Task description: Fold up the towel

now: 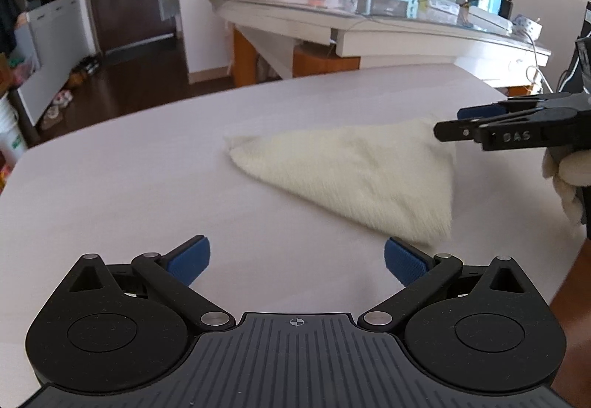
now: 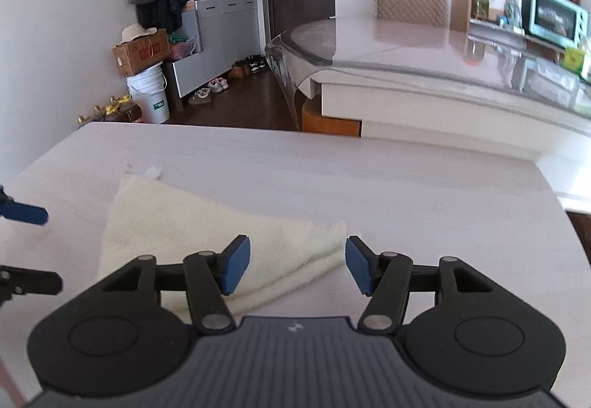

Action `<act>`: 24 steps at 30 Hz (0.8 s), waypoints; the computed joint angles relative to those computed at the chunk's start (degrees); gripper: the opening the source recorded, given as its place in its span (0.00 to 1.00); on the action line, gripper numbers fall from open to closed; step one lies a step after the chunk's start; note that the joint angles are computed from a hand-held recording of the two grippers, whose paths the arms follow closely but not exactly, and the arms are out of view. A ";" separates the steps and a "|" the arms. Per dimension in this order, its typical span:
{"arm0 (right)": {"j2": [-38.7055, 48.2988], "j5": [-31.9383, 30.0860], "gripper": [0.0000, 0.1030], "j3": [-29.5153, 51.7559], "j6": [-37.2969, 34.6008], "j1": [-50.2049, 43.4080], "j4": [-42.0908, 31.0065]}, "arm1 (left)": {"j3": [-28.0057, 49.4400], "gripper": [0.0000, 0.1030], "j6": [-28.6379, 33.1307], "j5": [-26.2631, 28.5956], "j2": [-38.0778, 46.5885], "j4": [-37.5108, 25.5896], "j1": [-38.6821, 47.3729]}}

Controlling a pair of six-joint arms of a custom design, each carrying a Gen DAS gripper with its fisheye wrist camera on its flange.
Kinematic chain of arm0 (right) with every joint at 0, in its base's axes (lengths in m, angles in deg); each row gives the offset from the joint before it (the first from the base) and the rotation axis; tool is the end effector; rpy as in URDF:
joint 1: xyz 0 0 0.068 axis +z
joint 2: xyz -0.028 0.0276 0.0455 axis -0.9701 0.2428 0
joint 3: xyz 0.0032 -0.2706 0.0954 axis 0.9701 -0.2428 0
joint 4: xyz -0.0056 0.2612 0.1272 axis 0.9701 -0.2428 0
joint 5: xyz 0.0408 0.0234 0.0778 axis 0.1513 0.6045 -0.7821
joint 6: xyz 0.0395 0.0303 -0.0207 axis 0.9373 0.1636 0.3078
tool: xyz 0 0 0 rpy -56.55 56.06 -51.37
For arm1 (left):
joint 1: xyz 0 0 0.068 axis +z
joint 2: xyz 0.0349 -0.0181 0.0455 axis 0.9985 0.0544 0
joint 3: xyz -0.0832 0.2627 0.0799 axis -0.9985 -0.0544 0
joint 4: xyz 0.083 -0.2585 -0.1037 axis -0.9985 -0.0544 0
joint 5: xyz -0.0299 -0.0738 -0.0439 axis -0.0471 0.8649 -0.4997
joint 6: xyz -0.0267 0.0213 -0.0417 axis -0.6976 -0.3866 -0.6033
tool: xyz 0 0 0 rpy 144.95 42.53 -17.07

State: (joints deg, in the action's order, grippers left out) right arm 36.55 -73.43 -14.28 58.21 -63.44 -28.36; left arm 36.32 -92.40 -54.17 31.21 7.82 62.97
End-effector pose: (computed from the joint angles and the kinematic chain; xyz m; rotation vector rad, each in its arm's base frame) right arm 0.2002 0.0526 0.1602 -0.4802 2.2272 0.3204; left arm 0.1651 -0.0675 0.1602 0.2387 2.3717 -0.1004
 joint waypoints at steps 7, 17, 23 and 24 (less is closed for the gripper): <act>-26.46 3.84 0.66 -5.43 2.47 5.65 -21.75 | -1.96 1.00 -5.58 -4.76 -6.44 -4.92 -5.84; -43.74 18.46 0.69 -5.33 14.35 24.14 -37.99 | -3.11 1.00 -14.05 -11.99 -13.94 -12.85 -15.37; -43.60 18.62 0.69 -4.73 14.53 23.84 -37.60 | -2.71 1.00 -14.29 -12.47 -15.04 -14.04 -15.84; -43.10 17.95 0.69 -4.69 14.02 22.86 -36.89 | -2.66 1.00 -14.14 -12.36 -14.91 -13.86 -15.68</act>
